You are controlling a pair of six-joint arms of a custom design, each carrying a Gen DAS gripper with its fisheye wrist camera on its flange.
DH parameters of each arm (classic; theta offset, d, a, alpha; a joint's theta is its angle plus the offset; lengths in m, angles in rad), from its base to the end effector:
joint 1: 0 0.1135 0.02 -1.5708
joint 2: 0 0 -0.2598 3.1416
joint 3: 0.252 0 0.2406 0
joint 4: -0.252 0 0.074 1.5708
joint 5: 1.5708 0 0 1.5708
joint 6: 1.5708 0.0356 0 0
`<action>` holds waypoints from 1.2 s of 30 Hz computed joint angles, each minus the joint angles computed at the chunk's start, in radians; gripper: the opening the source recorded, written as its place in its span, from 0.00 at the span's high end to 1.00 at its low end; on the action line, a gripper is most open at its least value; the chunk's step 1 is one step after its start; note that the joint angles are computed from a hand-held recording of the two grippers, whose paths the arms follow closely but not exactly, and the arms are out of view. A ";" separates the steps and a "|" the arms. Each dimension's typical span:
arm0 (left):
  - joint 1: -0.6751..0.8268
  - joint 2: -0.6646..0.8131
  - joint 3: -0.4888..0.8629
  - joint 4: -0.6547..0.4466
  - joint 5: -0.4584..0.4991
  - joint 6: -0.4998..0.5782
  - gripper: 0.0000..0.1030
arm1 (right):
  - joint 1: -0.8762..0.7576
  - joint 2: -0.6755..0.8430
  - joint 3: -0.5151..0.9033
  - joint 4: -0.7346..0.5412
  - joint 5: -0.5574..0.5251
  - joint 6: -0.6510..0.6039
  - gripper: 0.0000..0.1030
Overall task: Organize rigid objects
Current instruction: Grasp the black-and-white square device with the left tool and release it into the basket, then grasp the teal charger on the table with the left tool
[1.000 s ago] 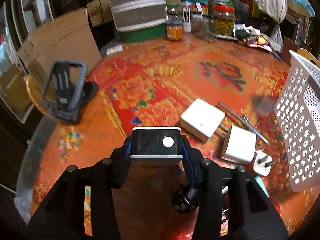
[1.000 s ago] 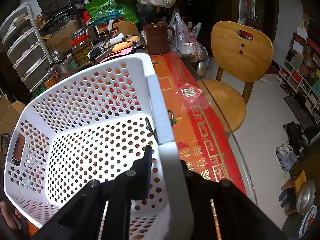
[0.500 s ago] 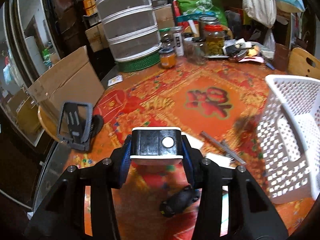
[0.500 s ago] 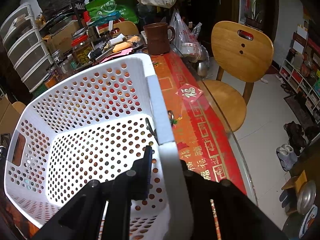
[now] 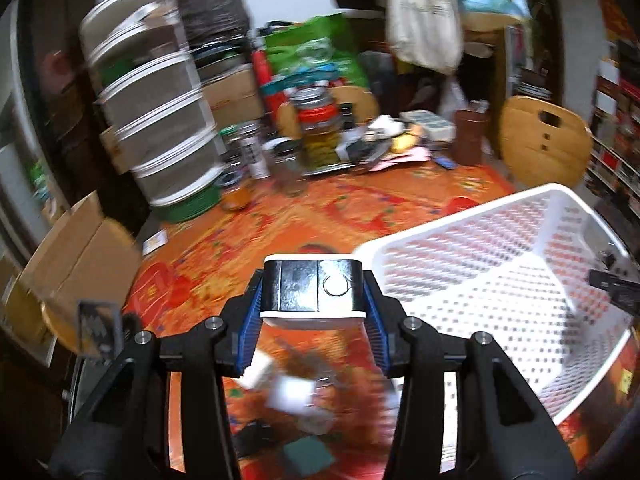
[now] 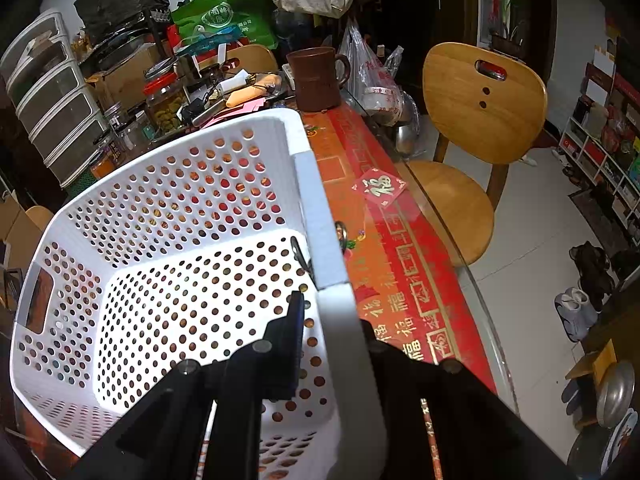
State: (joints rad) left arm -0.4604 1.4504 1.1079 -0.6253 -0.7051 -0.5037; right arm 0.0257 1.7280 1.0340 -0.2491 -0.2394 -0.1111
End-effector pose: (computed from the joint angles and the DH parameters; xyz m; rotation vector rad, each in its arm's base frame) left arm 0.2663 -0.1063 0.2664 -0.3084 2.2612 0.4122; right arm 0.3416 0.0172 0.1793 -0.2675 2.4805 0.2650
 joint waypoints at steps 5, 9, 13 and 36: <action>-0.012 0.161 0.131 -0.008 0.079 0.017 0.59 | 0.000 -0.002 -0.004 0.002 -0.002 0.001 0.87; -0.007 0.227 0.163 0.013 0.107 0.037 0.59 | -0.002 -0.004 -0.008 0.004 -0.010 0.001 0.87; 0.012 0.243 0.149 0.059 0.149 0.073 0.58 | -0.003 -0.003 -0.008 0.005 -0.015 0.003 0.87; 0.198 -0.657 -0.675 0.059 0.190 -0.078 0.01 | -0.003 -0.016 -0.016 0.003 -0.004 0.010 0.88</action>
